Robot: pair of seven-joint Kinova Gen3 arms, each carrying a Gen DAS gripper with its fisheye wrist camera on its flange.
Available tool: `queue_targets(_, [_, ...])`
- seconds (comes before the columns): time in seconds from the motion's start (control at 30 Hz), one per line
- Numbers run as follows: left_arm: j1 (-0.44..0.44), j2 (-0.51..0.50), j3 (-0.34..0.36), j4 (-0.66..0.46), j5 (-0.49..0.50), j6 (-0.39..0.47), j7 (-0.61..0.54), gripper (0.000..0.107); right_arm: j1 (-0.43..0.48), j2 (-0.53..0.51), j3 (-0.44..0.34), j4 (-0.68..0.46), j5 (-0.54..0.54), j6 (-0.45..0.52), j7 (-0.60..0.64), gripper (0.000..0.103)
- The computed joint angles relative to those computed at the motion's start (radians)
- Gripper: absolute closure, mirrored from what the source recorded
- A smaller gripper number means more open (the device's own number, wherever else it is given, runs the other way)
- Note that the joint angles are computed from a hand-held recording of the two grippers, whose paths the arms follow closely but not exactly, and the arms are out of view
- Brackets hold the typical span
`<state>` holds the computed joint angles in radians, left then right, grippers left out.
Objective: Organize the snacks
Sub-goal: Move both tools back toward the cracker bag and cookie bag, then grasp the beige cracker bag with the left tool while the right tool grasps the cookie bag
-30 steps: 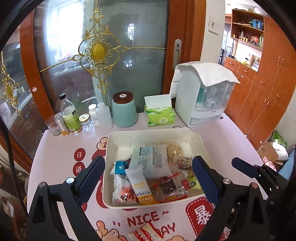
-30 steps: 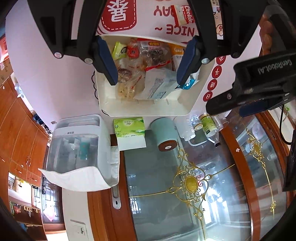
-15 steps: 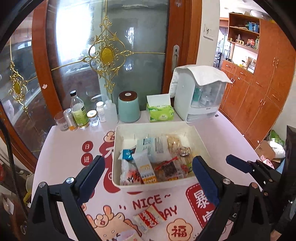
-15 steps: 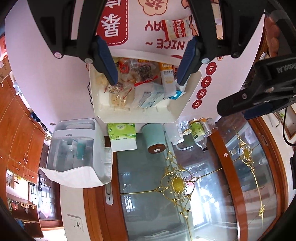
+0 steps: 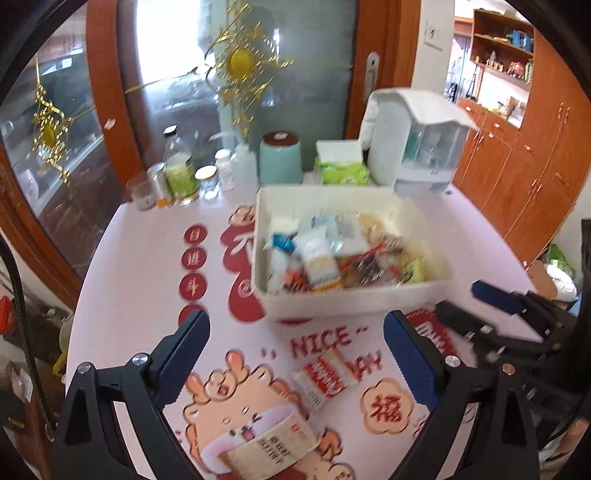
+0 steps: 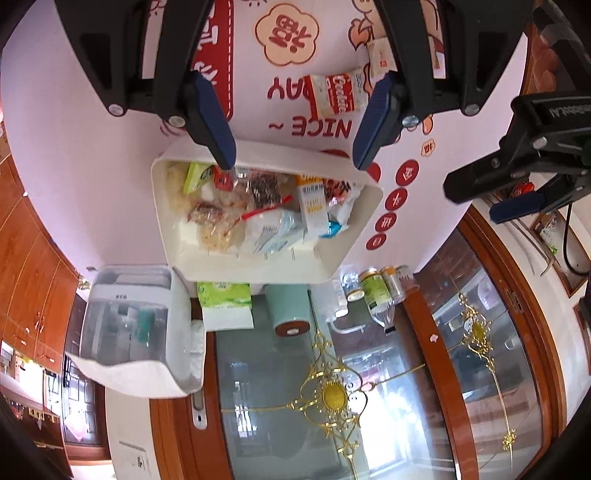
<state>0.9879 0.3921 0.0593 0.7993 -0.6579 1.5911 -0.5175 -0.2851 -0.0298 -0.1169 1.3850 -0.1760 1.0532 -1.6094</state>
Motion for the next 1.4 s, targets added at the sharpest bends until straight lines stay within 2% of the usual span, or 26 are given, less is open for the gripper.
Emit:
queue_targets(0.23, [-0.071,-0.088,0.060,0.230,0.098,-0.074,0.047,0.013,-0.012,0.010,-0.010,0.060,0.008,0.029,-0.002,0.037])
queue_targets(0.43, [-0.144,-0.118,0.127,0.378,0.207,-0.131,-0.051,0.013,-0.034,0.027,-0.024,0.109,0.025,0.048,-0.027,0.037])
queue_targets(0.6, [-0.211,-0.121,0.166,0.485,0.347,-0.207,-0.176,0.013,-0.054,0.045,-0.033,0.150,0.040,0.044,-0.069,0.037])
queue_targets(0.77, [-0.229,-0.095,0.175,0.535,0.410,-0.237,-0.290,0.013,-0.066,0.067,-0.034,0.174,0.037,0.044,-0.109,0.037])
queue_targets(0.9, [-0.243,-0.084,0.167,0.569,0.442,-0.262,-0.340,0.013,-0.071,0.078,-0.035,0.184,0.023,0.045,-0.130,0.037])
queue_targets(1.13, [-0.324,-0.113,0.146,0.648,0.534,-0.341,-0.357,0.013,-0.080,0.099,-0.038,0.184,-0.012,0.045,-0.166,0.037])
queue_targets(1.23, [-0.332,-0.121,0.145,0.664,0.530,-0.355,-0.345,0.016,-0.080,0.114,-0.037,0.184,-0.036,0.048,-0.182,0.037])
queue_targets(1.33, [-0.334,-0.126,0.143,0.670,0.519,-0.358,-0.321,0.020,-0.076,0.129,-0.036,0.186,-0.067,0.045,-0.196,0.037])
queue_targets(1.4, [-0.326,-0.121,0.140,0.656,0.503,-0.336,-0.285,0.029,-0.076,0.141,-0.035,0.182,-0.077,0.039,-0.215,0.037])
